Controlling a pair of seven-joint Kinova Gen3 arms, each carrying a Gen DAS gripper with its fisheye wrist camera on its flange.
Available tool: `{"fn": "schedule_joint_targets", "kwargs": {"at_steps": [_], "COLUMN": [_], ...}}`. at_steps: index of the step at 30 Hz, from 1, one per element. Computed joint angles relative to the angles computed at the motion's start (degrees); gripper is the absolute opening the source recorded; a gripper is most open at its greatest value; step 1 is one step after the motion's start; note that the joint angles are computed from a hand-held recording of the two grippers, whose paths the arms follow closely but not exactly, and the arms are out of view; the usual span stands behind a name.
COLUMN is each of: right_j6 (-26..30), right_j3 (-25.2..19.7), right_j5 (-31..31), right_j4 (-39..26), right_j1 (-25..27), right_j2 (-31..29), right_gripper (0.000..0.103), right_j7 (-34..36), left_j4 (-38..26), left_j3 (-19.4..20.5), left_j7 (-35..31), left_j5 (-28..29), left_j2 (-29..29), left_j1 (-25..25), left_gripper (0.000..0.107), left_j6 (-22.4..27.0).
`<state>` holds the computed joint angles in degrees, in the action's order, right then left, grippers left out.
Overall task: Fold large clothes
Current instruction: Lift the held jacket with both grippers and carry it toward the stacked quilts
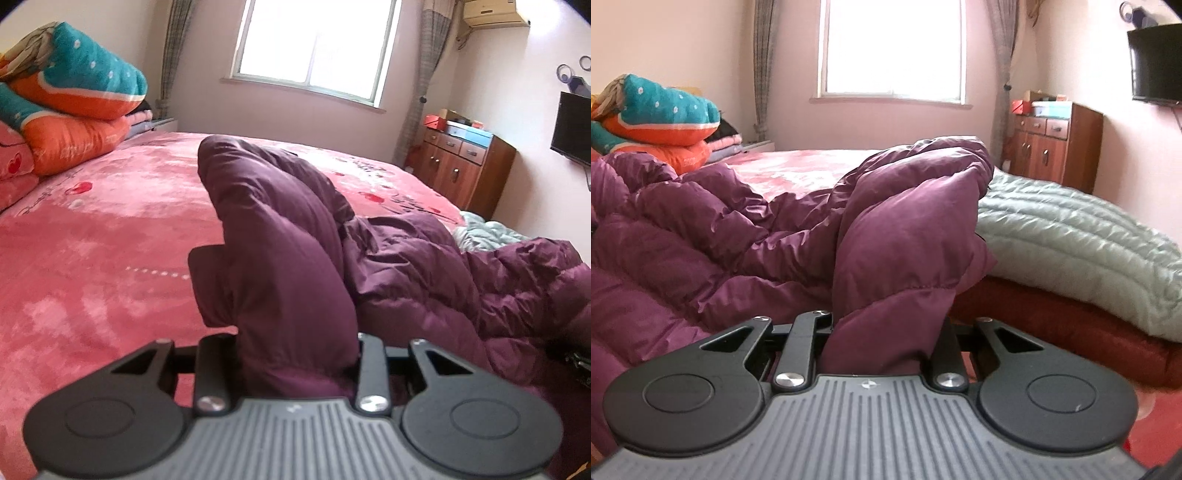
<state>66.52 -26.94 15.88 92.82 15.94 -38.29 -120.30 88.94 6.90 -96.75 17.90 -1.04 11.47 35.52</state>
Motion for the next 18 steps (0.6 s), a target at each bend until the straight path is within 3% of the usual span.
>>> {"fn": "schedule_joint_targets", "kwargs": {"at_steps": [18], "right_j6": [-3.34], "right_j3": [-1.34], "right_j5": [0.1], "right_j4": [0.94], "right_j1": [8.14], "right_j2": [-8.81], "right_gripper": [0.025], "right_j7": [3.22], "left_j4": [-6.65], "left_j3": [2.47], "left_j7": [1.57], "left_j5": [-3.13], "left_j2": [1.94], "left_j1": [3.5], "left_gripper": [0.034], "left_j6": [-2.67]}}
